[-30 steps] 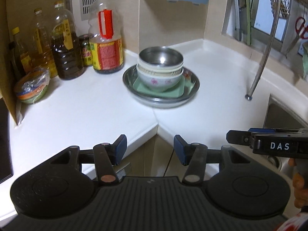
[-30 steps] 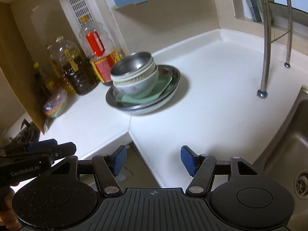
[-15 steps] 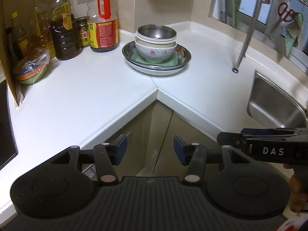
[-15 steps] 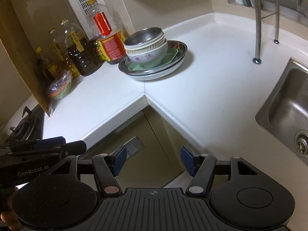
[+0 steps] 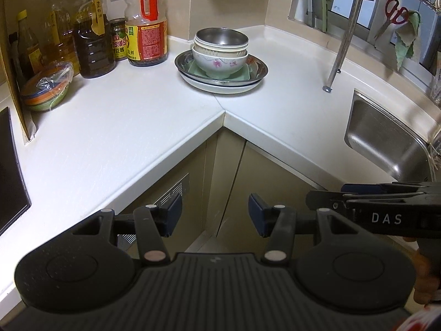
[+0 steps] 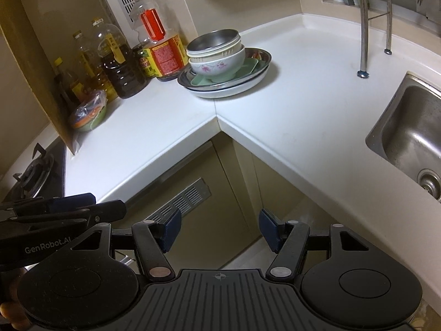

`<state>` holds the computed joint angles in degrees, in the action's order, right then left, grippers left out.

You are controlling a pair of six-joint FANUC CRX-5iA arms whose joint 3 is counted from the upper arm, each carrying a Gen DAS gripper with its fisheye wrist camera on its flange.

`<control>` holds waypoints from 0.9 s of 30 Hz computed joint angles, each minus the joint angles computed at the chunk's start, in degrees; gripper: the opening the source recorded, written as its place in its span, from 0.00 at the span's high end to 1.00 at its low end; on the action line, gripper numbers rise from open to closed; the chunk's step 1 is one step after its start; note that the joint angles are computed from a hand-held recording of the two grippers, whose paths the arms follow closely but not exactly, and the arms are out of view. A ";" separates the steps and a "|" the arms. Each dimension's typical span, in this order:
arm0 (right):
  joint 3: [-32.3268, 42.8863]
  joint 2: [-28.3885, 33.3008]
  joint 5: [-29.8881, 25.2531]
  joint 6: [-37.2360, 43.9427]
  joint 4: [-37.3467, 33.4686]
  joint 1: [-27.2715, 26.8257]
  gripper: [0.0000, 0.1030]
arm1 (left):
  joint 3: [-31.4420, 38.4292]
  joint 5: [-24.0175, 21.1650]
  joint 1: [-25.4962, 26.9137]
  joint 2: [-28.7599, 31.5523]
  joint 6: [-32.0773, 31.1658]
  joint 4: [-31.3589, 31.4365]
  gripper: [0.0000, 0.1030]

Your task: Organize plates and bowls

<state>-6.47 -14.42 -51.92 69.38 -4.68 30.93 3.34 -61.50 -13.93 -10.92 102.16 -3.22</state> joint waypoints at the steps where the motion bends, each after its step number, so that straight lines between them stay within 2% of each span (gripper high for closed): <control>1: -0.23 -0.18 0.04 -0.33 0.27 0.22 0.39 | -0.10 0.01 0.02 -0.13 -0.14 0.08 0.51; 27: -0.36 -0.27 0.23 -0.85 1.87 1.59 0.39 | -1.27 0.87 1.43 -1.37 -1.73 1.30 0.51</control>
